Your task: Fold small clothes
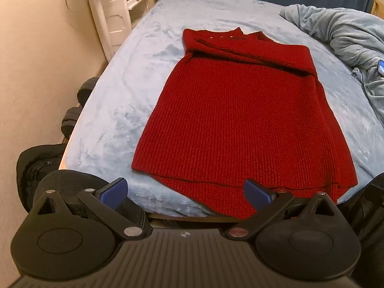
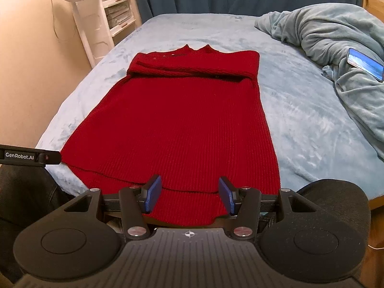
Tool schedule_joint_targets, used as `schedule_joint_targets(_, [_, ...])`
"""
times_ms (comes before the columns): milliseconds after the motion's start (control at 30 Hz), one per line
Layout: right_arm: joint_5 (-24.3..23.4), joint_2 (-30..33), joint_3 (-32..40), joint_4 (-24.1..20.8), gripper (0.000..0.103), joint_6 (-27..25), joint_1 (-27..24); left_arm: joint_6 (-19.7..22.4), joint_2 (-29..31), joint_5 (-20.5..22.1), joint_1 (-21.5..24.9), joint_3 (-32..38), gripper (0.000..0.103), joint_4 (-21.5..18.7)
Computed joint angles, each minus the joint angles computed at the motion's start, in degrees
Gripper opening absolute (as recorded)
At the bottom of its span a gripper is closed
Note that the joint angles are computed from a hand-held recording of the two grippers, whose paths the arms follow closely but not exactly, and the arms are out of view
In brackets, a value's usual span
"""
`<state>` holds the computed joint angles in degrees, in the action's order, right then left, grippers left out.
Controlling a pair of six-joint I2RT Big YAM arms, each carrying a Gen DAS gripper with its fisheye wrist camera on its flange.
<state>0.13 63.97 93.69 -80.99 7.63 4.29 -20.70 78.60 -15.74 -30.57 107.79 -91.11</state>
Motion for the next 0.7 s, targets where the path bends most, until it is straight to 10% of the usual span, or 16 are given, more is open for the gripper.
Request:
schedule_joint_targets(267, [-2.27,1.85,-0.03,-1.51,0.055,0.27,-1.94,2.05,1.39,0.58,1.56,-0.42,0.103,0.53])
schedule_joint_targets(700, [-2.3,17.1,0.83,5.55,0.069,-3.78,-18.56,13.35,13.23,2.67,13.44,2.63,0.103,9.8])
